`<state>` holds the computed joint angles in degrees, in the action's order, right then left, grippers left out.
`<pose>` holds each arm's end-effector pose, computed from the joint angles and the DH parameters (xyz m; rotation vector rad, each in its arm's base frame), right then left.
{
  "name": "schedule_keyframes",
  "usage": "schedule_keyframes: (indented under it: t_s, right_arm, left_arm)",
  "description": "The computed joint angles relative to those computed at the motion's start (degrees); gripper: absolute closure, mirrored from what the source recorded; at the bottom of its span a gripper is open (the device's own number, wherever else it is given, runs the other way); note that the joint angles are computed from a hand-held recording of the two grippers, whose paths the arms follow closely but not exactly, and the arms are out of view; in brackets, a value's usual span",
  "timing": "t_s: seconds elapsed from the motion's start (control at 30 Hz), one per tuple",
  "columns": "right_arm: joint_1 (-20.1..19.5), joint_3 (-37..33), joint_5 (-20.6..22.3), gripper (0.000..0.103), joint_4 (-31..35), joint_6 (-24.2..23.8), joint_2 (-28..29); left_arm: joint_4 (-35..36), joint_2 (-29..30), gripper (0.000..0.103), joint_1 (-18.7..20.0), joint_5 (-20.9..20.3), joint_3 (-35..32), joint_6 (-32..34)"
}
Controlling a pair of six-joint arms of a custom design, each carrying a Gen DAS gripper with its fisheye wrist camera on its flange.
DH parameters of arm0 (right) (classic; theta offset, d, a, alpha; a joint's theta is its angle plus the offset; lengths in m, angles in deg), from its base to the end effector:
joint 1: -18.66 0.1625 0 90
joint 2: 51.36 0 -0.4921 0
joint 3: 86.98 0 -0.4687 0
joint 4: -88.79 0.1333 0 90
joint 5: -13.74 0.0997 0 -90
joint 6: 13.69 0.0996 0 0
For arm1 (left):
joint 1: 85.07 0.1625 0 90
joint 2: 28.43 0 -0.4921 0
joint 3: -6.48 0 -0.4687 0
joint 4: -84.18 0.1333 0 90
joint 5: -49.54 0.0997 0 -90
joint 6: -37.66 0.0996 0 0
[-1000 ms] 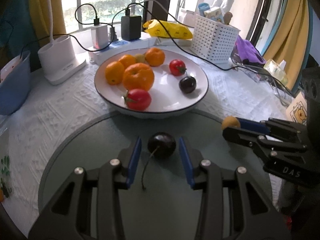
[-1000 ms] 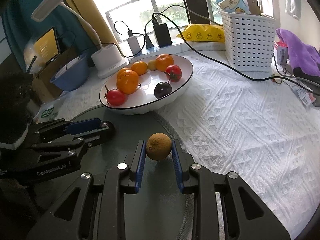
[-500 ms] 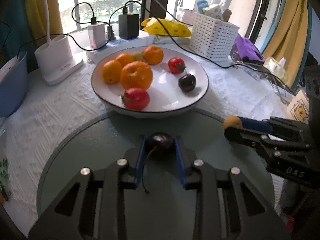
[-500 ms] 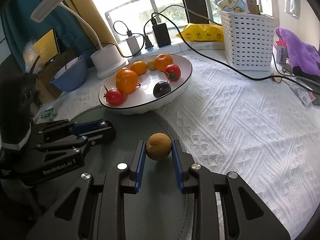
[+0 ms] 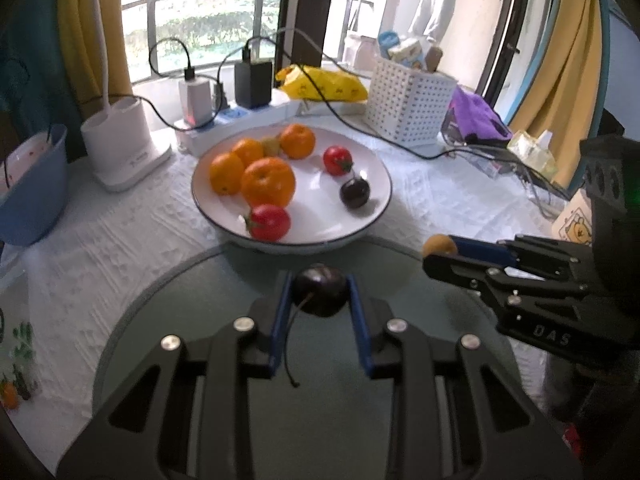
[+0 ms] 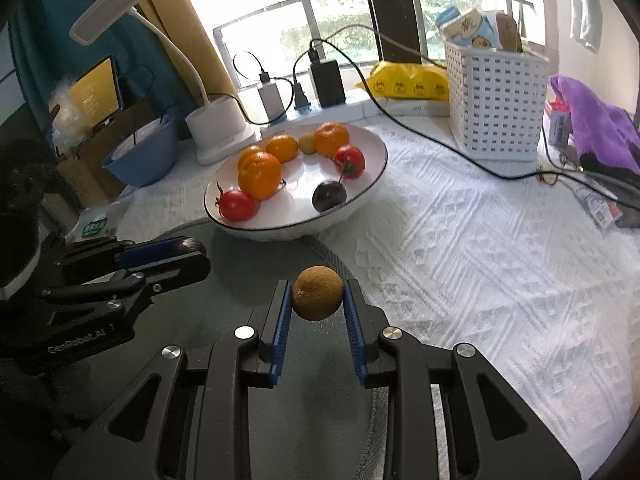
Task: Organize fruits
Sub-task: 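Carry the plum and brownish fruit over the white plate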
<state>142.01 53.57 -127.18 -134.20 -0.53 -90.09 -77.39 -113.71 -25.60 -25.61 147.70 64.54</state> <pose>0.2698 -0.3081 0.0095 0.1036 -2.3445 1.0335 -0.0791 -0.4467 0.1988 1.3310 2.5372 -0.4049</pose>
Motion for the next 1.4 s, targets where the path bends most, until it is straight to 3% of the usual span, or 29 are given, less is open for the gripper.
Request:
schedule_keyframes:
  t_s: [0.1,0.43,1.17,1.4]
  right_arm:
    - [0.48,-0.17,-0.63,0.075,-0.1,-0.69,-0.53]
    - [0.79,-0.41,-1.63,0.075,-1.09,-3.4,-2.12]
    - [-4.28,0.49,0.17,0.075,-3.55,-8.18,-4.72]
    - [-4.11,-0.42,0.05,0.075,-2.43,-8.83,-4.67]
  left_arm:
    - [0.21,-1.09,0.073,0.14,-2.38,-0.22,0.46]
    - [-1.67,0.18,0.073,-1.2,-2.41,-0.97,0.23]
    - [-3.83,9.2,0.073,-1.23,-1.51,-4.78,-0.78]
    - [-5.03,7.98,0.056,-0.47,-2.66,-4.99,-0.74]
